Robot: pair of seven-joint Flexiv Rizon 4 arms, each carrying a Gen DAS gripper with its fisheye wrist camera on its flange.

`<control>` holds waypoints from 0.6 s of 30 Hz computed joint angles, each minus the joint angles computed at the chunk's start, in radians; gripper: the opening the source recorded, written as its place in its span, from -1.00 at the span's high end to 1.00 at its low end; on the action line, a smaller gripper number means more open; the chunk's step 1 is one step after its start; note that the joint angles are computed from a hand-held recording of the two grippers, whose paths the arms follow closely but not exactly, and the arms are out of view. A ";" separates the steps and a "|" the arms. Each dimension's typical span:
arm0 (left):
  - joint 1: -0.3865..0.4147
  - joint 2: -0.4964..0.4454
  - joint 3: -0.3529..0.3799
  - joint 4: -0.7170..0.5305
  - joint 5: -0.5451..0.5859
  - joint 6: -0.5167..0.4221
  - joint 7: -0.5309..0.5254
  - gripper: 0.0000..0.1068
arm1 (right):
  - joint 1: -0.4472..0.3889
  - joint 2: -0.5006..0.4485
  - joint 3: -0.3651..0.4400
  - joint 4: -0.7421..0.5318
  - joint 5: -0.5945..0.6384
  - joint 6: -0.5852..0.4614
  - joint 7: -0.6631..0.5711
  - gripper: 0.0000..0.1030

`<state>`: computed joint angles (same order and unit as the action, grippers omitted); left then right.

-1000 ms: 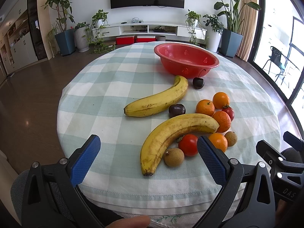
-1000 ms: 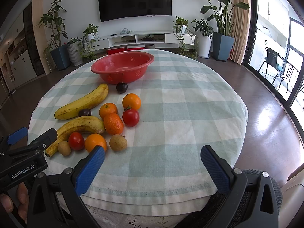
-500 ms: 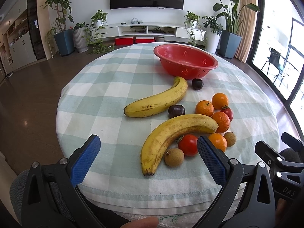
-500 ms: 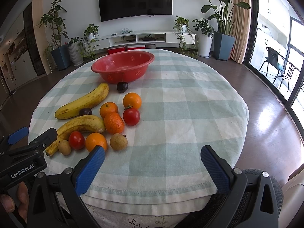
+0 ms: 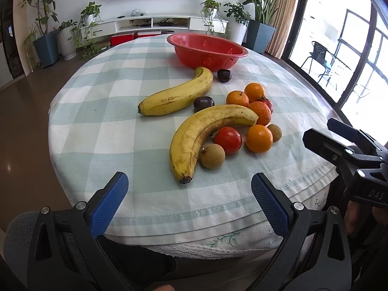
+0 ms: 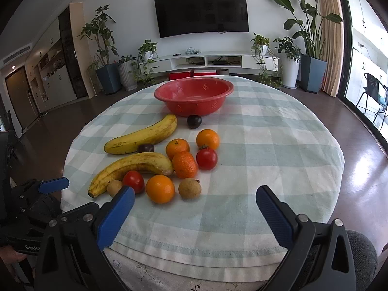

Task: Organize fruits
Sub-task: 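Lower the left tool onto the yellow banana and close its fingers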

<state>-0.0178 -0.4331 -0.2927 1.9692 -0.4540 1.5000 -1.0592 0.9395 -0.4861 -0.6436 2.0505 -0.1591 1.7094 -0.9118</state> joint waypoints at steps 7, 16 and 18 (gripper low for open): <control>-0.002 -0.025 0.028 -0.124 0.059 -0.105 0.118 -0.92 | -0.120 0.005 0.124 -0.026 -0.029 -0.016 -0.013 -0.85; -0.084 -0.134 0.157 -0.454 0.191 -0.409 0.287 -0.42 | -0.245 0.007 0.249 -0.048 -0.096 -0.038 0.007 -0.68; -0.100 -0.189 0.189 -0.578 0.218 -0.488 0.269 -0.42 | -0.270 0.005 0.275 -0.054 -0.104 -0.040 0.011 -0.68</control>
<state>-0.1183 -0.6226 -0.1033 1.3916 -0.2365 1.0116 -0.7905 0.6696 -0.4815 -0.3689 1.9968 -0.2631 1.6696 -0.9013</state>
